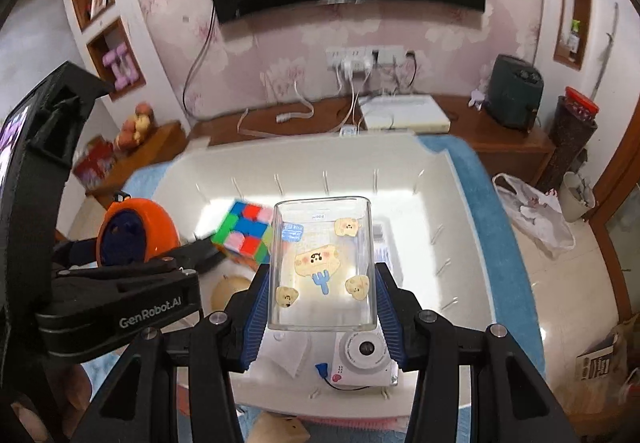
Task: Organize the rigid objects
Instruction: 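Carry the tape reel and sticker pack into the white tray and open both tools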
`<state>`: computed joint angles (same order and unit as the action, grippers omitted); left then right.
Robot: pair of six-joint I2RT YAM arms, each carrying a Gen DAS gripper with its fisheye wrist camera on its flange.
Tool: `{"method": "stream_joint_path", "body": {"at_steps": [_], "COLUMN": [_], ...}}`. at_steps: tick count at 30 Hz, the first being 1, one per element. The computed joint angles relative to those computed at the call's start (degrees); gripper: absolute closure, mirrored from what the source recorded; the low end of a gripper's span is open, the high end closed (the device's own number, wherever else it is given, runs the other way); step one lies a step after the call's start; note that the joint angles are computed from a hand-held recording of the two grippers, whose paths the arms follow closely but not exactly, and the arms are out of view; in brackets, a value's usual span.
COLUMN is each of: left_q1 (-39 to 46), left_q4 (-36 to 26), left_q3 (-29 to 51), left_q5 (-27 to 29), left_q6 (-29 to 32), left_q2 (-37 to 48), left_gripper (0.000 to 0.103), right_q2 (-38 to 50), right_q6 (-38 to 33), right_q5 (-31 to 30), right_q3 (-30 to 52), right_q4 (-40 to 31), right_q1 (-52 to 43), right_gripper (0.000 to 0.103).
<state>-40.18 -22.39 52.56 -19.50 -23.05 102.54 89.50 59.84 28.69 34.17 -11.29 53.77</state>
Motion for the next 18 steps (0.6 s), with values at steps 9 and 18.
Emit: {"method": "stream_joint_path", "body": {"at_steps": [9,18], "left_q1": [0.42,1.05], "left_q4": [0.89,-0.01], "left_q3": [0.66,1.05], "left_q5": [0.65,2.95], "left_q6": [-1.08,-0.36], "left_q2": [7.28,9.32], "left_gripper": [0.020,0.020], "right_q2": [8.59,10.71], "right_q6": [-1.89,0.08], "right_q5": [-6.62,-7.94], "right_q3": [2.21,3.67], "right_q4": [2.69,-0.53], "right_q1": [-1.54,-0.24], "right_gripper": [0.053,0.036]}}
